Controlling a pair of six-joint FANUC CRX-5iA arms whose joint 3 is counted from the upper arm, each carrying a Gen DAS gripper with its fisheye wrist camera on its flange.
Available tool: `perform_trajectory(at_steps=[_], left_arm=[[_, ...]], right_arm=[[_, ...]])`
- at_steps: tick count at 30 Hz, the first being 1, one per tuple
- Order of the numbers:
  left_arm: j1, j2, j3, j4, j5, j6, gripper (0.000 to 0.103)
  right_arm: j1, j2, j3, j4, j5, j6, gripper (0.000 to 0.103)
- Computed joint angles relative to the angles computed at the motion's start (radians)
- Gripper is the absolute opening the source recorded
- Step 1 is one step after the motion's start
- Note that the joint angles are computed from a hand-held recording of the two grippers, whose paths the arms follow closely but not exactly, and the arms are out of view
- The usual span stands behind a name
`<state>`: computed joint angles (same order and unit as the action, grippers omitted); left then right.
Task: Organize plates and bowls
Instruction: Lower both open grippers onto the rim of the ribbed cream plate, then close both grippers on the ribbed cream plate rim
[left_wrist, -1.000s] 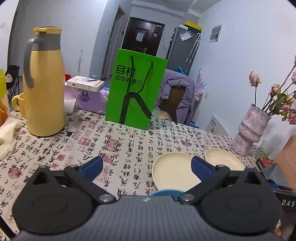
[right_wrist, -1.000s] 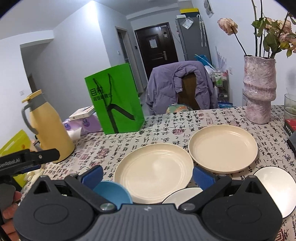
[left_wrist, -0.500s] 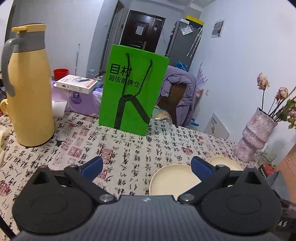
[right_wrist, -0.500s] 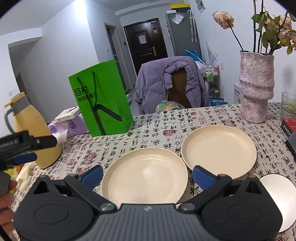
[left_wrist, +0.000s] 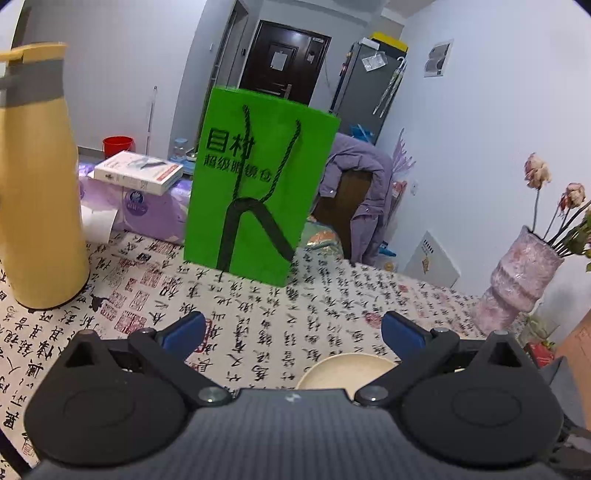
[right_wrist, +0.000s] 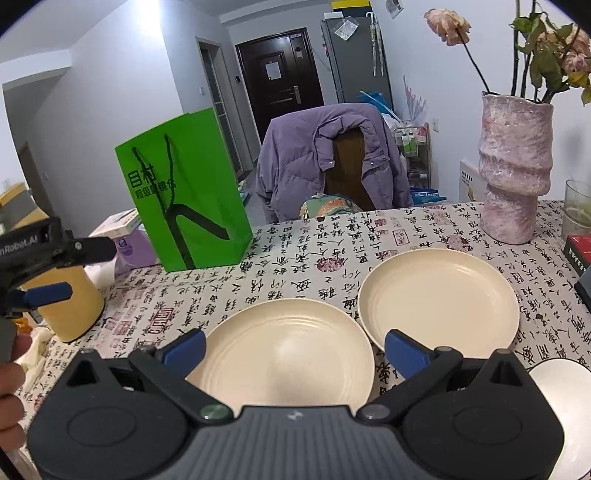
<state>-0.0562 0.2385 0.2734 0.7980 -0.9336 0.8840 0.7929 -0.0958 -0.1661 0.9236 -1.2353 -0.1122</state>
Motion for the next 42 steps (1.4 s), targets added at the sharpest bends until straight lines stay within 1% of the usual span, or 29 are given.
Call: perform_trajectory(at_steps=[3, 6, 9, 12, 15, 18, 23, 26, 29, 31, 34, 38, 41, 42], left_arm=[[0.000, 0.037, 0.056, -0.061, -0.041, 0.039, 0.103], [-0.003, 0.047, 0.066, -0.085, -0.039, 0.047, 0.103], [-0.003, 0.063, 0.088, -0.110, -0.059, 0.054, 0.103], [0.001, 0.080, 0.103, -0.106, -0.079, 0.057, 0.103], [-0.001, 0.105, 0.142, -0.140, -0.105, 0.087, 0.103], [0.003, 0.121, 0.159, -0.153, -0.110, 0.101, 0.103], [0.013, 0.178, 0.226, -0.153, -0.178, 0.131, 0.103], [0.008, 0.210, 0.268, -0.181, -0.216, 0.154, 0.103], [0.005, 0.244, 0.311, -0.205, -0.258, 0.169, 0.103], [0.006, 0.265, 0.329, -0.193, -0.290, 0.167, 0.103], [0.007, 0.290, 0.346, -0.173, -0.330, 0.152, 0.103], [0.002, 0.293, 0.339, -0.162, -0.342, 0.113, 0.103], [0.001, 0.305, 0.349, -0.156, -0.358, 0.107, 0.103], [0.001, 0.309, 0.353, -0.157, -0.363, 0.110, 0.103]], right_arm=[[-0.017, 0.017, 0.009, -0.012, 0.010, -0.002, 0.103], [-0.029, 0.025, 0.013, -0.018, 0.027, -0.013, 0.103], [-0.033, 0.034, 0.014, -0.013, 0.031, -0.018, 0.103], [-0.040, 0.053, 0.035, -0.032, 0.019, 0.009, 0.103], [-0.047, 0.070, 0.053, -0.046, 0.007, 0.021, 0.103], [-0.054, 0.088, 0.071, -0.064, -0.005, 0.028, 0.103], [-0.060, 0.101, 0.087, -0.098, -0.007, 0.015, 0.102], [-0.062, 0.121, 0.112, -0.115, -0.032, 0.034, 0.101], [-0.066, 0.132, 0.126, -0.132, -0.048, 0.040, 0.098], [-0.068, 0.134, 0.129, -0.140, -0.057, 0.039, 0.096], [-0.072, 0.130, 0.124, -0.150, -0.065, 0.029, 0.090], [-0.080, 0.125, 0.120, -0.173, -0.075, 0.025, 0.083], [-0.090, 0.146, 0.151, -0.216, -0.121, 0.039, 0.082], [-0.094, 0.146, 0.151, -0.229, -0.121, 0.039, 0.078]])
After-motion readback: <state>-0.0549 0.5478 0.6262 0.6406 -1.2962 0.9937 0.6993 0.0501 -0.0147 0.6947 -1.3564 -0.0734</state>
